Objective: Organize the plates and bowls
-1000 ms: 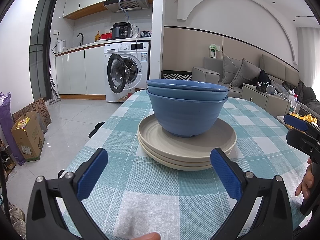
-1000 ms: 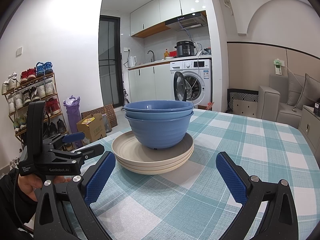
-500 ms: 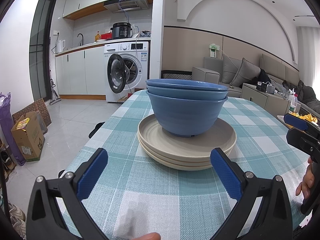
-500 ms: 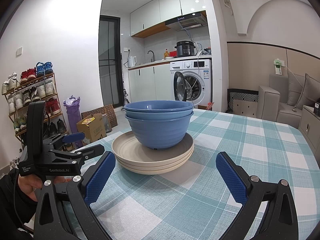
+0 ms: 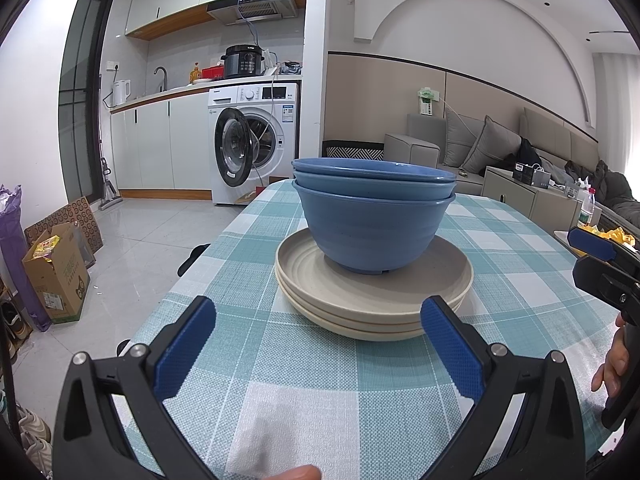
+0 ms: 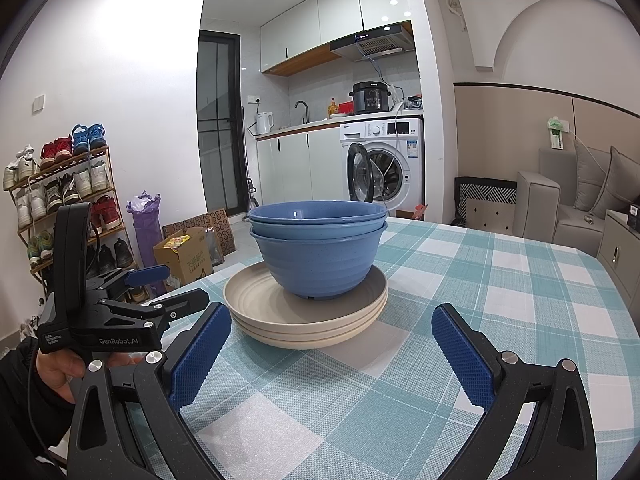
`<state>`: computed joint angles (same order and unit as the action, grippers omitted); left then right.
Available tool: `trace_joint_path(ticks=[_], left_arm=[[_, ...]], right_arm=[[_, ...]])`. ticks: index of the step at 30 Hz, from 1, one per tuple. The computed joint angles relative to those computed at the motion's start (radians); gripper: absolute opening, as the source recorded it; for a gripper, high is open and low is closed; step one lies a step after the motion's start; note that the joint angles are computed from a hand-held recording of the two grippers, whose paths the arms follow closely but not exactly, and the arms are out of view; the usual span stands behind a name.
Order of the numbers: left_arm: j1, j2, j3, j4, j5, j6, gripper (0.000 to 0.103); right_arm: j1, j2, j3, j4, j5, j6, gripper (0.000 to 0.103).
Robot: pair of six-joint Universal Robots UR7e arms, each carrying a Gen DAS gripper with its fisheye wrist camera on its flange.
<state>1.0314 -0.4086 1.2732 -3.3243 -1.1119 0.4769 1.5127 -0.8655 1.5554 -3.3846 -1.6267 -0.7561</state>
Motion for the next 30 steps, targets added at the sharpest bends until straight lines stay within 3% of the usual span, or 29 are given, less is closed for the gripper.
trace_joint_path(ticks=[30], left_arm=[[0.002, 0.0, 0.002, -0.007, -0.01, 0.003, 0.103]], right_arm=[[0.0, 0.0, -0.001, 0.0, 0.001, 0.001, 0.102]])
